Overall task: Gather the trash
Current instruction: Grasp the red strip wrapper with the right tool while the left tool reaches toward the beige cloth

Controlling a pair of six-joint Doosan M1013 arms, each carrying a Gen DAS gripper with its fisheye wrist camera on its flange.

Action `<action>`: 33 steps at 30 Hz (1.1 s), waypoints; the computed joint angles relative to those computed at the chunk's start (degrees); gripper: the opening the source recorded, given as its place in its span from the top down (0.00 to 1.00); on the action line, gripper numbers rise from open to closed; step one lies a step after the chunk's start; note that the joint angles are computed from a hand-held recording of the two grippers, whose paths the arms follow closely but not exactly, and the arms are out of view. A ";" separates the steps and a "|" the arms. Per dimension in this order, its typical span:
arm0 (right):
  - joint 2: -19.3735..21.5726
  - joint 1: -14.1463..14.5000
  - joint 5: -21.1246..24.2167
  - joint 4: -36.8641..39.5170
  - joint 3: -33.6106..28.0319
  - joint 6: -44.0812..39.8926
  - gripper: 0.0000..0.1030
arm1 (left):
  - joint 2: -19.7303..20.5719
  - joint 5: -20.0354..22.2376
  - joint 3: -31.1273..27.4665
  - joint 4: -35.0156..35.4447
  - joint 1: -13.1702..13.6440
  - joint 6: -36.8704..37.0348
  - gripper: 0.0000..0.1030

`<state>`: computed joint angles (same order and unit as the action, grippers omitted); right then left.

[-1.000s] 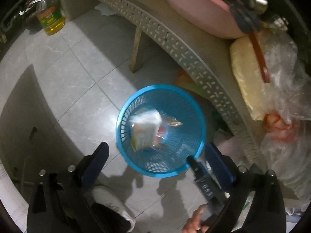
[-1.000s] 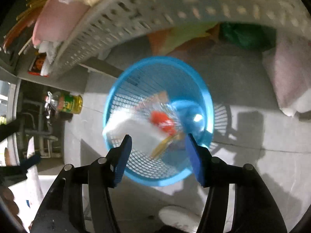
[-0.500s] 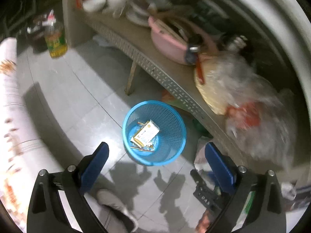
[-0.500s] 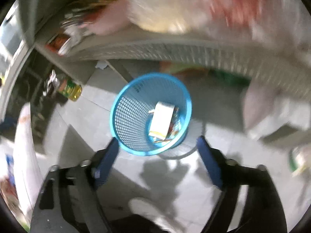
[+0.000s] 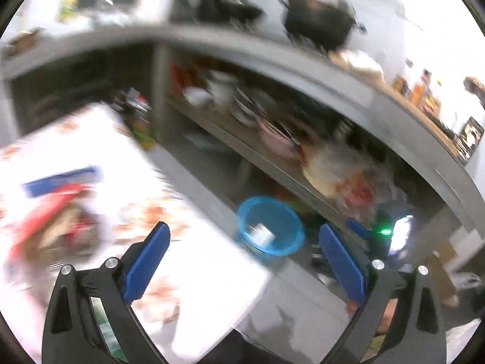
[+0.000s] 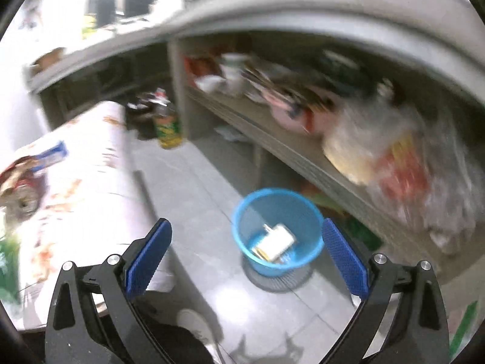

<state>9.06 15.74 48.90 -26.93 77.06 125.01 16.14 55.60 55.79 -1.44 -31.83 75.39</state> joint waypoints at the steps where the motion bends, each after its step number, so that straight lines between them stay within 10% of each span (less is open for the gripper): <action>1: -0.21 0.51 -1.18 0.17 0.06 -0.86 0.08 | -2.51 -2.81 3.45 3.57 0.08 -2.39 0.06; 9: -0.38 0.93 -8.71 25.72 -2.78 -21.83 0.08 | -13.15 -7.35 19.23 27.96 3.07 -26.35 0.06; 15: 6.46 -1.19 1.64 63.12 -13.86 -42.19 0.08 | -15.54 -8.12 23.21 26.06 7.51 -30.39 0.06; 23: 24.64 -0.01 26.26 83.65 -38.63 -24.24 0.35 | -15.38 -14.28 24.71 11.44 13.48 -28.43 0.19; 29: 32.68 2.52 32.75 79.64 -51.33 -11.97 0.48 | -12.85 -14.24 21.95 6.59 16.71 -29.71 0.26; 33: 32.17 2.82 33.18 79.26 -49.42 -9.52 0.54 | -10.75 -11.53 19.63 4.45 17.92 -28.85 0.34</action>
